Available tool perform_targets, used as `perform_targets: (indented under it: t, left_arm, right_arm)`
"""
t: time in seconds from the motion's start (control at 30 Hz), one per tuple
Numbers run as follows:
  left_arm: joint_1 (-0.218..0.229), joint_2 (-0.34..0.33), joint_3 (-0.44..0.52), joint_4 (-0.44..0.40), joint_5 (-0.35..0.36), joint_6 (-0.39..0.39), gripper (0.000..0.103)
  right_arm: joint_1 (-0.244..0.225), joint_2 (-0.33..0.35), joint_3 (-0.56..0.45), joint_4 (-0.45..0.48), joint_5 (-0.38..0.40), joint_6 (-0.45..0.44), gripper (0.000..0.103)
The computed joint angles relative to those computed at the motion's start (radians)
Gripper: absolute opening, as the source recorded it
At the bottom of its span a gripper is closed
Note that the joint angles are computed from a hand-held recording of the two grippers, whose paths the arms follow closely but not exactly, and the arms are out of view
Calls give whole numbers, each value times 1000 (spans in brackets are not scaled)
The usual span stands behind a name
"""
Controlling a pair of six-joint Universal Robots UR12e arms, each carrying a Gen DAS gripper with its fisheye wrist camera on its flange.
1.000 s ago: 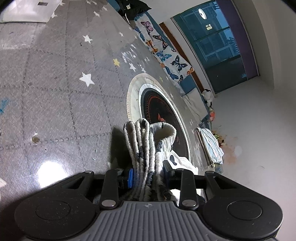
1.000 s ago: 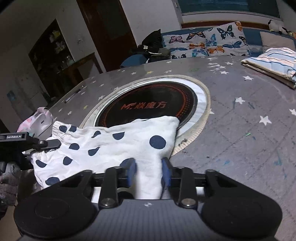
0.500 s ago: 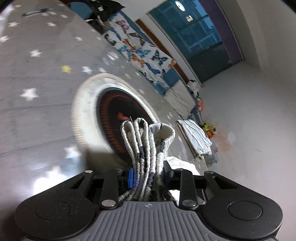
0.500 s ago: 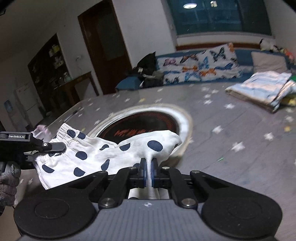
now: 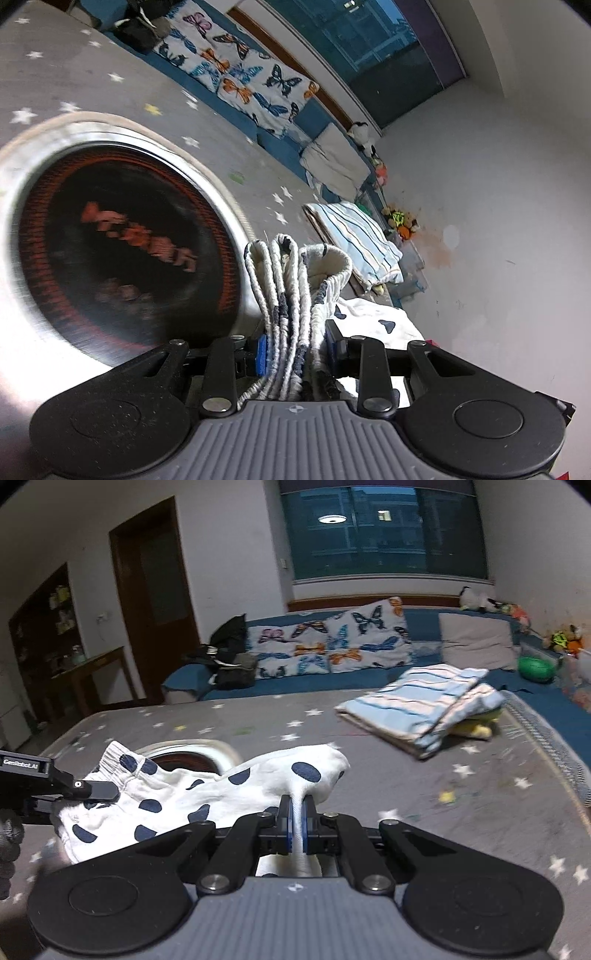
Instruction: Fold clothes
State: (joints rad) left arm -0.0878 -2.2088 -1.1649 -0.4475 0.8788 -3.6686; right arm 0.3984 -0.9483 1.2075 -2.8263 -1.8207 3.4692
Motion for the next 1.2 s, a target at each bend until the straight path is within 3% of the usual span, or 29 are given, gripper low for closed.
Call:
perform_targets:
  t: [0.4, 0.63, 0.7, 0.8, 0.97, 1.1, 1.2]
  left_arm:
    - [-53, -129, 180, -71, 4, -40, 32]
    - [-65, -148, 204, -131, 24, -5, 35]
    - [-62, -142, 194, -127, 28, -1, 42]
    - [-58, -128, 176, -114, 44, 9, 50]
    - [-54, -100, 139, -53, 79, 19, 51]
    - [-66, -86, 135, 10, 98, 104, 50]
    - [-74, -87, 145, 7, 38, 173, 49]
  right_arm:
    - [-57, 12, -16, 68, -42, -5, 4]
    - [-71, 27, -18, 118, -43, 28, 4]
    - [-74, 30, -16, 122, -40, 44, 5]
    - [-75, 32, -18, 133, -47, 53, 11]
    - [-68, 16, 3, 105, -58, 48, 16]
    - [-58, -5, 30, 73, -45, 25, 31]
    - [-47, -22, 53, 56, -13, -5, 36]
